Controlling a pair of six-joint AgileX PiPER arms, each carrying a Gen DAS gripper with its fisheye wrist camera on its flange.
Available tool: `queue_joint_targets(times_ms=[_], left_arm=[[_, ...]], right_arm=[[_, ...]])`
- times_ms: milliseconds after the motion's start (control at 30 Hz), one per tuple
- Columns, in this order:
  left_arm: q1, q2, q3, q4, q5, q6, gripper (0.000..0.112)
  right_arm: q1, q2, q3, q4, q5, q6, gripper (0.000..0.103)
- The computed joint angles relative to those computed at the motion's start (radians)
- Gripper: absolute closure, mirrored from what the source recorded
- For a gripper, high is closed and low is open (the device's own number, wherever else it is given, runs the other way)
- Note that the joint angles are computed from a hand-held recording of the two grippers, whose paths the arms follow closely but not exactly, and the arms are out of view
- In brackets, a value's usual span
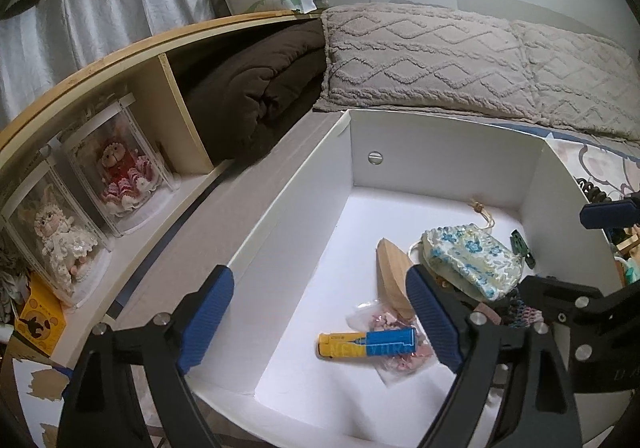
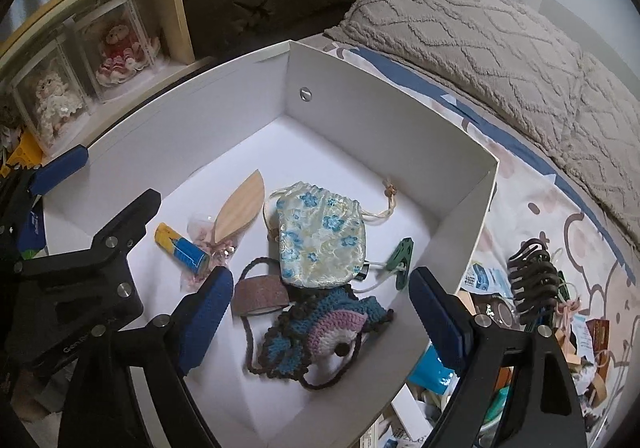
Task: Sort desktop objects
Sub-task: 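Open the right tool to drop the green clip while the left tool releases the lighter into the box, then raise both tools out of the white box and move them toward the pile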
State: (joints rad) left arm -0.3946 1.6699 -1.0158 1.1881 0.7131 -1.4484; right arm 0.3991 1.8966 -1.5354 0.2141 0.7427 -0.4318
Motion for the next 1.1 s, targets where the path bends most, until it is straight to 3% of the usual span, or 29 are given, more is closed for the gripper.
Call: queue_joint_targets(times_ms=[467, 533, 633, 733, 1100], left_arm=[[0.004, -0.031, 0.022, 0.004, -0.047, -0.026, 0.024], [0.01, -0.037, 0.028, 0.005, -0.065, -0.032, 0.024], [0.012, -0.043, 0.034, 0.012, -0.08, -0.045, 0.023], [0.017, -0.052, 0.044, 0.031, -0.092, -0.082, 0.01], [-0.003, -0.121, 0.072, 0.059, -0.152, -0.156, 0.01]], right_arm=[[-0.013, -0.005, 0.018, 0.005, -0.04, 0.014, 0.012], [-0.03, -0.01, 0.03, 0.051, -0.058, -0.013, 0.0], [-0.054, -0.02, 0.057, 0.102, -0.094, -0.035, 0.0], [-0.077, -0.031, 0.08, 0.15, -0.12, -0.061, 0.0], [-0.17, -0.13, 0.211, 0.411, -0.215, -0.281, 0.0]])
